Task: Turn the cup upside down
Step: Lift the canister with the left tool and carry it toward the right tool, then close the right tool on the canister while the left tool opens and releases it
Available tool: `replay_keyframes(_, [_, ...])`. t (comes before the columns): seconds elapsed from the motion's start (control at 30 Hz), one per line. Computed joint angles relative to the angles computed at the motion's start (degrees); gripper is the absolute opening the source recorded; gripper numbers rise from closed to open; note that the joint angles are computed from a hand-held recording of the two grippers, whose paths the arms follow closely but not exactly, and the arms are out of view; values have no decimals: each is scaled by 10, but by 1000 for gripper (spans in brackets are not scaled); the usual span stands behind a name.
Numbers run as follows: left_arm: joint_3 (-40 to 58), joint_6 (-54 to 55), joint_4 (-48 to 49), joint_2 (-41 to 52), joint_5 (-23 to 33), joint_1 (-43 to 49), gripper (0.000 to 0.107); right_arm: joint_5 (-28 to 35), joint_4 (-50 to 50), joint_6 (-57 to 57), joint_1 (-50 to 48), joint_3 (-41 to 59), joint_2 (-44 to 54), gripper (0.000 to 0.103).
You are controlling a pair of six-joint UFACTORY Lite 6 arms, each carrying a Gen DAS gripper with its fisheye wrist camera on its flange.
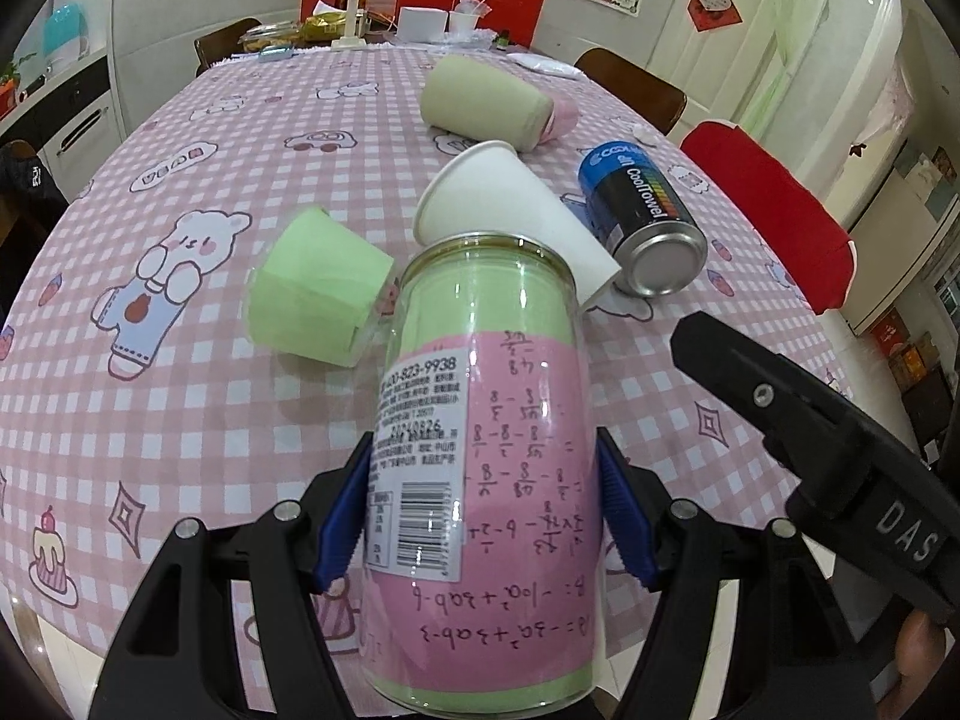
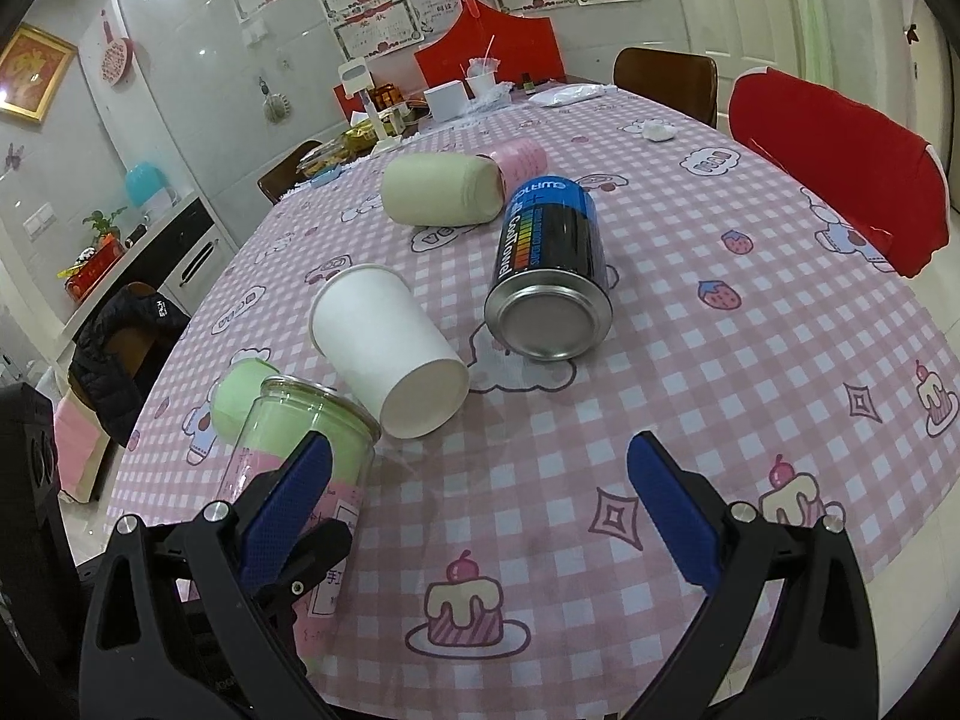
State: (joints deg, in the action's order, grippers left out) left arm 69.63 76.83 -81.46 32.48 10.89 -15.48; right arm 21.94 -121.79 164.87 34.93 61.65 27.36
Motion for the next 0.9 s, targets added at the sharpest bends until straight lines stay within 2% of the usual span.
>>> replay_keyframes(0.13, [-3, -9, 17, -3, 8, 4, 69, -2, -5, 8, 2, 0, -3, 95])
replay_keyframes(0.33, [-20, 63, -46, -15, 17, 11, 69, 6, 12, -6, 13, -8, -21, 95])
replay_keyframes(0.4, [-26, 93, -69, -20, 29, 15, 77, 9, 28, -22, 18, -6, -23, 95])
replay_keyframes(0.47, [-34, 114, -88, -27, 33, 16, 78, 11, 40, -32, 23, -5, -25, 95])
replay_keyframes(0.63, [-64, 149, -118, -60, 67, 35, 78, 15, 53, -41, 30, -12, -36, 95])
replay_keyframes(0.8, [-94, 148, -103, -108, 123, 87, 78, 18, 80, -64, 39, -4, -45, 95])
replay_keyframes(0.9, [-109, 159, -110, -129, 137, 124, 78, -5, 46, -27, 37, 7, -39, 95])
